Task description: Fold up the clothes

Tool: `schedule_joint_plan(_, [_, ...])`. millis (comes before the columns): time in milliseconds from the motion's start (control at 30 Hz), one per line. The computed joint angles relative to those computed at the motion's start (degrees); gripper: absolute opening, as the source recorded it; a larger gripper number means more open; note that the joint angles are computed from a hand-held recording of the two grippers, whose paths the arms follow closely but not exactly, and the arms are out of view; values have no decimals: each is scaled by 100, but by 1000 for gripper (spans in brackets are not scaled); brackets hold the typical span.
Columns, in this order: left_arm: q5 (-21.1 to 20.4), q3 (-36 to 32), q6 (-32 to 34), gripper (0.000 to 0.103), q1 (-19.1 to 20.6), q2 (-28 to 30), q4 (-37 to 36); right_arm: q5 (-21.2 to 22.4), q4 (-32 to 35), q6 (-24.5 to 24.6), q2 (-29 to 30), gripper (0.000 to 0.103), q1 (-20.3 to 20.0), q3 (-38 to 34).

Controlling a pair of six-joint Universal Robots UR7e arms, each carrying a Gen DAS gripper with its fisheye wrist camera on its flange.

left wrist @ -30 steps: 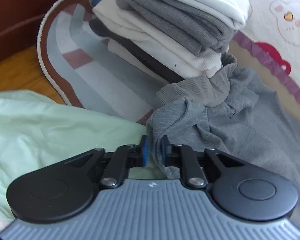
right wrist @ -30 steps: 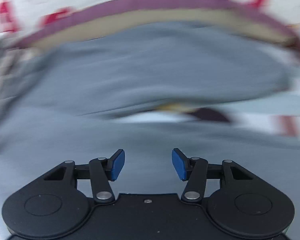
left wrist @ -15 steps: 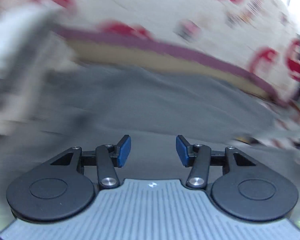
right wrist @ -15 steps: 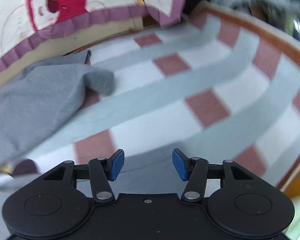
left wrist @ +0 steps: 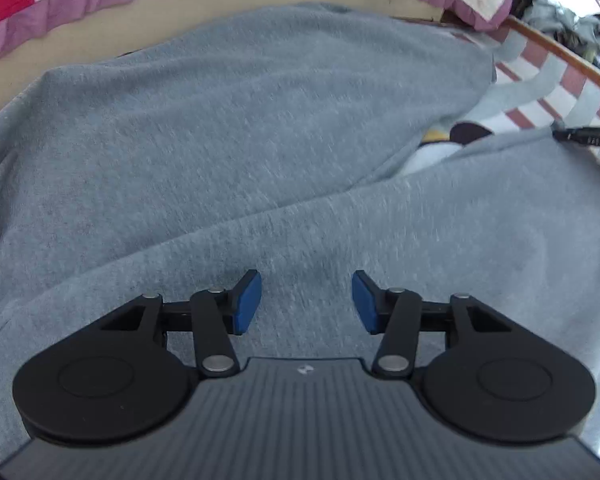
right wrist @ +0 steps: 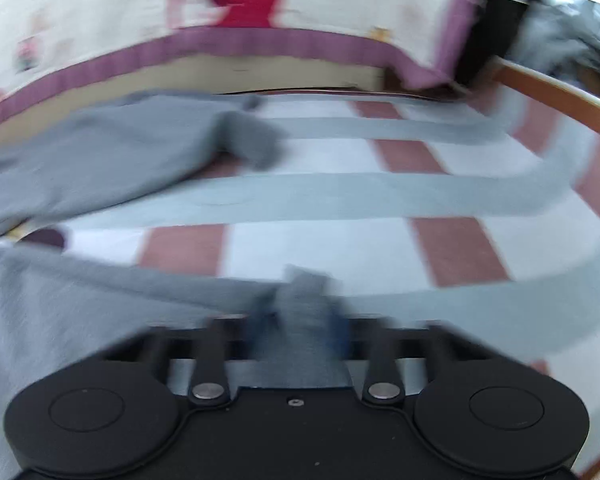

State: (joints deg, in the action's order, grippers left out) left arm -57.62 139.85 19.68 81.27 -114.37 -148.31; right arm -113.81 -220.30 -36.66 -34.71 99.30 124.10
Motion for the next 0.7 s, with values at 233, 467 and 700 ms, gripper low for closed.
schedule_joint_plan(233, [1350, 278, -567, 0, -639, -72, -754, -102, -962, -78, 72, 8, 361, -348])
schedule_joint_plan(467, [1890, 510, -446, 1, -549, 93, -2090, -1966, -184, -440, 966, 8, 666, -1652])
schedule_joint_plan(700, [1830, 500, 543, 15, -153, -404, -2252, -3825, -1102, -1470, 1881, 13, 947, -2863])
